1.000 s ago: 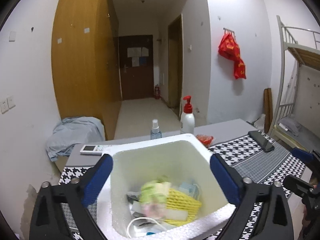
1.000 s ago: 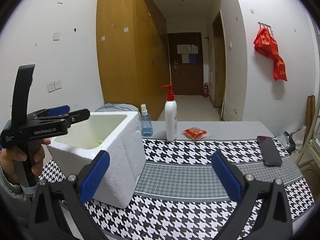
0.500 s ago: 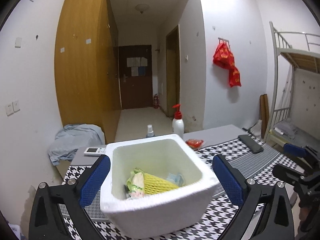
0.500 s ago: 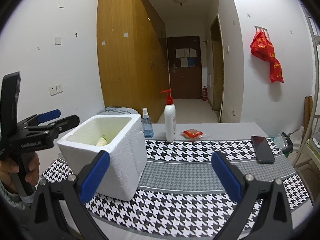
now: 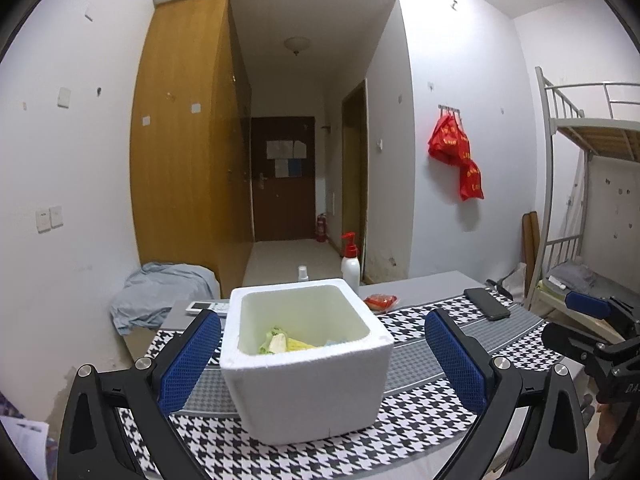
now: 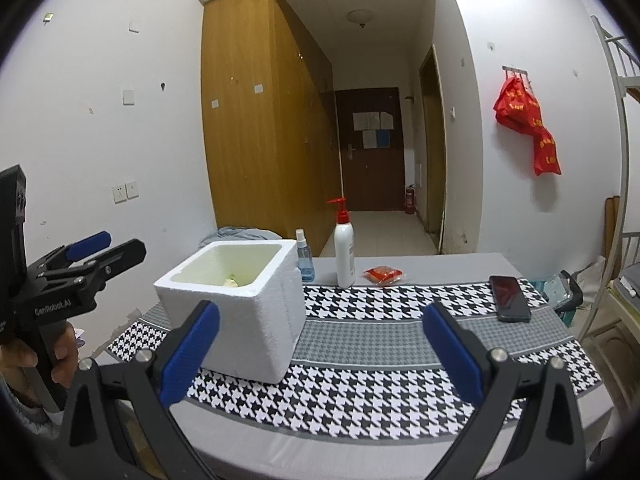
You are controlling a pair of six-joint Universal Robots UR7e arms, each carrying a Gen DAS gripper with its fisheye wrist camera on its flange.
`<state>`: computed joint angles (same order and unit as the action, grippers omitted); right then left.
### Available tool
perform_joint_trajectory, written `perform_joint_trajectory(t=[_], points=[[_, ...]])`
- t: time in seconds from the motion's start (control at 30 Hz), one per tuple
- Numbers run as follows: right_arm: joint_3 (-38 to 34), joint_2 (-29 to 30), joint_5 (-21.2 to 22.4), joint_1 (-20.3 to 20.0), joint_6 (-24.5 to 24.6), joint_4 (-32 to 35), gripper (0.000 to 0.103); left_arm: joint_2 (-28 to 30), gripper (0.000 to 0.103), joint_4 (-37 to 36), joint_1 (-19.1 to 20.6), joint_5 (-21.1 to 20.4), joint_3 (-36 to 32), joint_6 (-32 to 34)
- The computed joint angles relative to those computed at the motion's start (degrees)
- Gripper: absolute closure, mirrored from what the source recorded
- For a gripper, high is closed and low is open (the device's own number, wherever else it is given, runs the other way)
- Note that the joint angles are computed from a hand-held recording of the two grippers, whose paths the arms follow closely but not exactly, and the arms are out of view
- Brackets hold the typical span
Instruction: Organize soft objects
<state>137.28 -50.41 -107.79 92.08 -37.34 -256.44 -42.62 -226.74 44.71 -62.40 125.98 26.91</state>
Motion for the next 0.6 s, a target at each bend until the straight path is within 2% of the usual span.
perform_joint_trajectory(t=[0.43,0.6], points=[[5.1,3.4,0.3,1.6,-0.6,-9.9,0.000,-0.6,0.001,-8.6,-3.7,1.7,8.3,-1.0],[6.3,5.4,1.9,1.4,-0.1,-12.9,0.000,-0.1,0.001,-13.1,-4.3,2.1,10.9,-1.2]])
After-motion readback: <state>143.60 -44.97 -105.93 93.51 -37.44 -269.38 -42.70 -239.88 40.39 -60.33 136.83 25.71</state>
